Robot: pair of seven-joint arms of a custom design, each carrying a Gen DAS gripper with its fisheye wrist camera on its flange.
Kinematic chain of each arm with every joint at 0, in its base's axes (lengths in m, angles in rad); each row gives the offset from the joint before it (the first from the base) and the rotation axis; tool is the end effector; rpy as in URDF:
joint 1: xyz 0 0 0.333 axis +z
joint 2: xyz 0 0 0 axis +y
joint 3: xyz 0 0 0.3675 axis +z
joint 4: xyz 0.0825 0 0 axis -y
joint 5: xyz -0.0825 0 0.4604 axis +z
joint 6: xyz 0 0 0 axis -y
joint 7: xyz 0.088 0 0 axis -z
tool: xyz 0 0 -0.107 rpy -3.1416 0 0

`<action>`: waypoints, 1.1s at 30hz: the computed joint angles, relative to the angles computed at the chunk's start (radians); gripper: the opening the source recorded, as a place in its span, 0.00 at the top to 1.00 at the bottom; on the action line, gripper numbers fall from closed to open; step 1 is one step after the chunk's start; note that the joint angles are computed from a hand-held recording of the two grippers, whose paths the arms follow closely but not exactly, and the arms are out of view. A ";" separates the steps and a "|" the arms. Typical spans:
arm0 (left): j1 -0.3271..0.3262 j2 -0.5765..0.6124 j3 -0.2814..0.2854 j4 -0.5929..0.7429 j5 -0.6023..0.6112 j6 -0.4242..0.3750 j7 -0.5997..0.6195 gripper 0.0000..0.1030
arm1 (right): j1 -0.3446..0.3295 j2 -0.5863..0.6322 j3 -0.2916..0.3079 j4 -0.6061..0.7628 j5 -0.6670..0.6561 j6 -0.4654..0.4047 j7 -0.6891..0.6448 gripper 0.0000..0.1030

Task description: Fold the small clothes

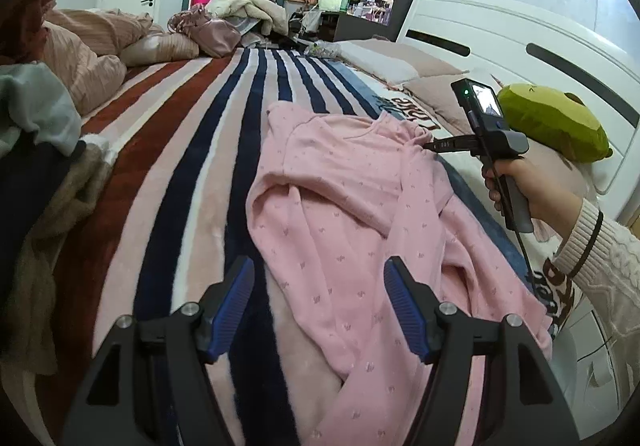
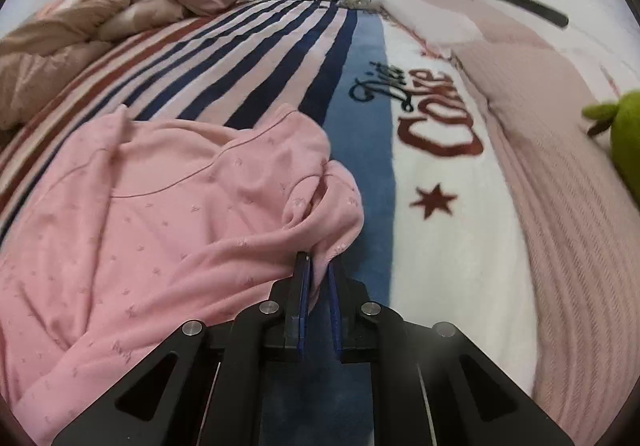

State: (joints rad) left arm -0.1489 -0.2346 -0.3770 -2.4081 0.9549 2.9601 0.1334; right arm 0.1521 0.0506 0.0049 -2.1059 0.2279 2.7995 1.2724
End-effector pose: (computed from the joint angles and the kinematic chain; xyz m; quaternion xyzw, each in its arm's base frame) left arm 0.4410 -0.3269 0.4661 -0.6410 0.6397 -0.3648 0.2163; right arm 0.6577 0.0933 0.4762 -0.7523 0.5749 -0.1911 0.2587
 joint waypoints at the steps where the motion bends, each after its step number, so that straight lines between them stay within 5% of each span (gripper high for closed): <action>1: -0.010 -0.008 0.007 -0.010 -0.016 0.004 0.015 0.38 | -0.007 -0.016 0.006 -0.009 0.074 -0.007 -0.055 0.95; 3: -0.026 -0.028 0.015 -0.030 -0.049 0.005 0.054 0.36 | -0.012 -0.070 0.009 -0.040 0.250 -0.035 -0.199 0.88; 5: -0.042 -0.047 0.019 -0.051 -0.090 0.000 0.095 0.36 | 0.000 -0.131 -0.006 -0.077 0.381 -0.074 -0.329 0.69; 8: -0.051 -0.066 0.021 -0.084 -0.149 0.039 0.131 0.36 | 0.025 -0.236 -0.042 -0.140 0.505 -0.203 -0.461 0.67; 15: -0.074 -0.073 0.004 -0.119 -0.259 0.048 0.210 0.41 | 0.051 -0.371 -0.079 -0.259 0.627 -0.429 -0.501 0.67; 22: -0.112 -0.074 0.007 -0.148 -0.352 0.054 0.290 0.48 | 0.082 -0.565 -0.098 -0.427 0.708 -0.423 -0.596 0.67; 27: -0.065 -0.129 -0.035 -0.189 -0.364 0.077 0.250 0.48 | 0.090 -0.740 -0.112 -0.535 0.683 -0.479 -0.620 0.67; 33: -0.037 -0.172 -0.056 -0.225 -0.387 0.101 0.228 0.43 | 0.051 -0.870 -0.072 -0.652 0.565 -0.381 -0.566 0.54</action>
State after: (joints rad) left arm -0.1862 -0.4063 -0.4332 -2.6336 0.5676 3.0612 0.3617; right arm 0.2027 -0.8198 -0.0674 -2.7580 0.7927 2.4187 0.7061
